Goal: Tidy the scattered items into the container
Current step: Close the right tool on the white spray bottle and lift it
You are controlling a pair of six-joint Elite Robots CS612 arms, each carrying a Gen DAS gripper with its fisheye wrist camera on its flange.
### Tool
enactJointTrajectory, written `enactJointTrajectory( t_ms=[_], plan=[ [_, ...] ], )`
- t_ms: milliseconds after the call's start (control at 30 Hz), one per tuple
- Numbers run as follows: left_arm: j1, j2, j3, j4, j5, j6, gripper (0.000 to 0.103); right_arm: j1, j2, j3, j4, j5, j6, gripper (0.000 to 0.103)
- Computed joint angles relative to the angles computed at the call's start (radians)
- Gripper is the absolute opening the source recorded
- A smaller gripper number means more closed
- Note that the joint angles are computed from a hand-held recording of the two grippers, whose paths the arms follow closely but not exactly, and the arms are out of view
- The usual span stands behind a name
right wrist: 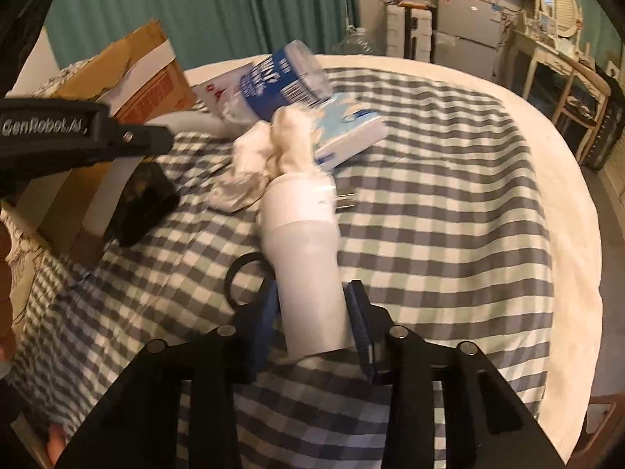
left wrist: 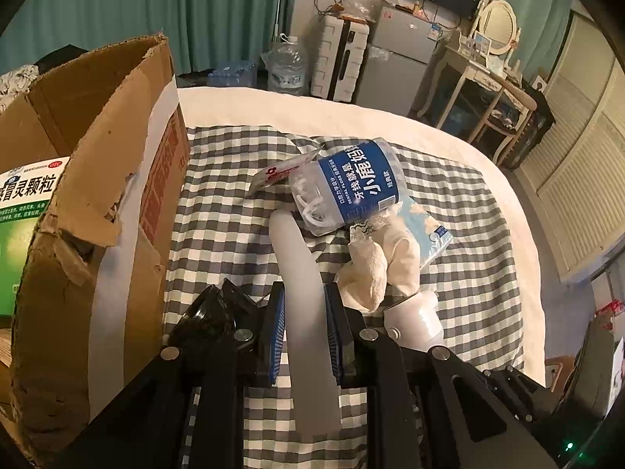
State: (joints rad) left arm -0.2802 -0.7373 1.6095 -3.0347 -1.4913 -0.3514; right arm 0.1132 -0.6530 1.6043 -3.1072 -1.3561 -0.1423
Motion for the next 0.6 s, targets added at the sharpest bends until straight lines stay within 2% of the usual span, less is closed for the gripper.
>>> enactJointTrajectory(
  t_ms=[167,367,600],
  plan=[
    [0.001,-0.004,0.005,-0.017,0.001,-0.003,0.020,0.001,-0.016,0.018,-0.026,0.008,0.000,0.033],
    [0.005,-0.017,0.016,-0.047,-0.006,-0.017,0.020,-0.004,-0.050,0.047,-0.075,0.008,0.044,0.032],
    [0.011,-0.041,0.041,-0.100,-0.018,-0.025,0.020,-0.003,-0.088,0.082,-0.088,-0.022,0.060,0.032]
  ],
)
